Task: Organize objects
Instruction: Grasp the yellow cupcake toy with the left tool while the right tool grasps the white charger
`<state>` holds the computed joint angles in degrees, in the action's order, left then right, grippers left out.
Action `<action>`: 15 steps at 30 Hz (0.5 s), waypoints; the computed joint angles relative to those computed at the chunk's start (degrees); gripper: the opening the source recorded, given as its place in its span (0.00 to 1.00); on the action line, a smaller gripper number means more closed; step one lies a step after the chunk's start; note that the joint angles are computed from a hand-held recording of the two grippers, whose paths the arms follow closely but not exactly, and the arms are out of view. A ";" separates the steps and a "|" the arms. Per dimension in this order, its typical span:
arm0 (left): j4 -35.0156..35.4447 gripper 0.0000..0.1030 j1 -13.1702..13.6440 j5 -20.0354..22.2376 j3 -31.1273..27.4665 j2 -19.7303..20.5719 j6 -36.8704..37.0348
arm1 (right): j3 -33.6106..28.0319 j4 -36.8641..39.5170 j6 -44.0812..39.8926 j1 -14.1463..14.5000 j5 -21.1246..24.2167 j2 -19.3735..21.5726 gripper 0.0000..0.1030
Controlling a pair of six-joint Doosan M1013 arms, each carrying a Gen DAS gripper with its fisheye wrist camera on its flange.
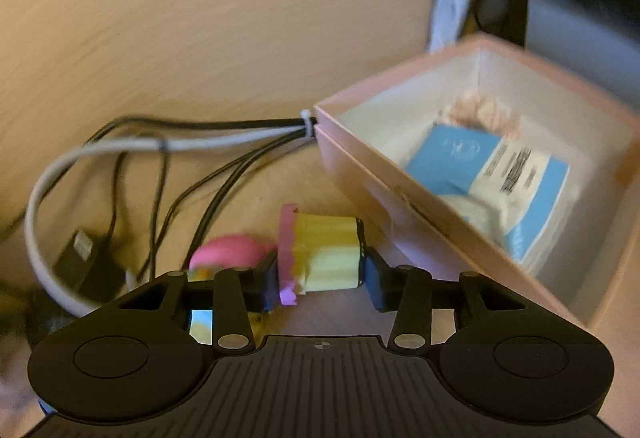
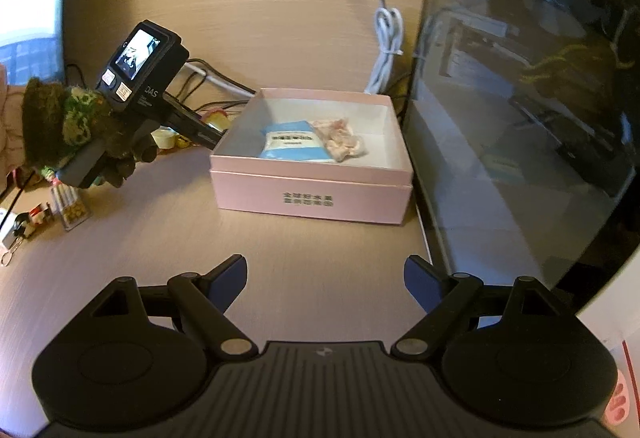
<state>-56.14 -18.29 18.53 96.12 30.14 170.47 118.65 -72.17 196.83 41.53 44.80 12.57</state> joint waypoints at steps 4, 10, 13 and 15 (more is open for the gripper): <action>-21.05 0.46 2.83 1.60 6.76 -5.06 12.01 | -0.54 -1.14 -0.92 -0.47 -2.27 0.57 0.84; -28.82 0.46 7.94 6.14 19.70 -14.85 13.87 | -3.57 -0.86 -5.16 -2.56 -10.84 3.97 0.84; -28.90 0.46 11.50 4.51 24.11 -18.70 10.12 | -5.99 -0.49 -8.89 -3.05 -16.19 6.08 0.84; -30.36 0.46 13.80 1.42 26.13 -20.70 9.14 | -8.34 0.36 -12.58 -2.85 -19.24 7.90 0.84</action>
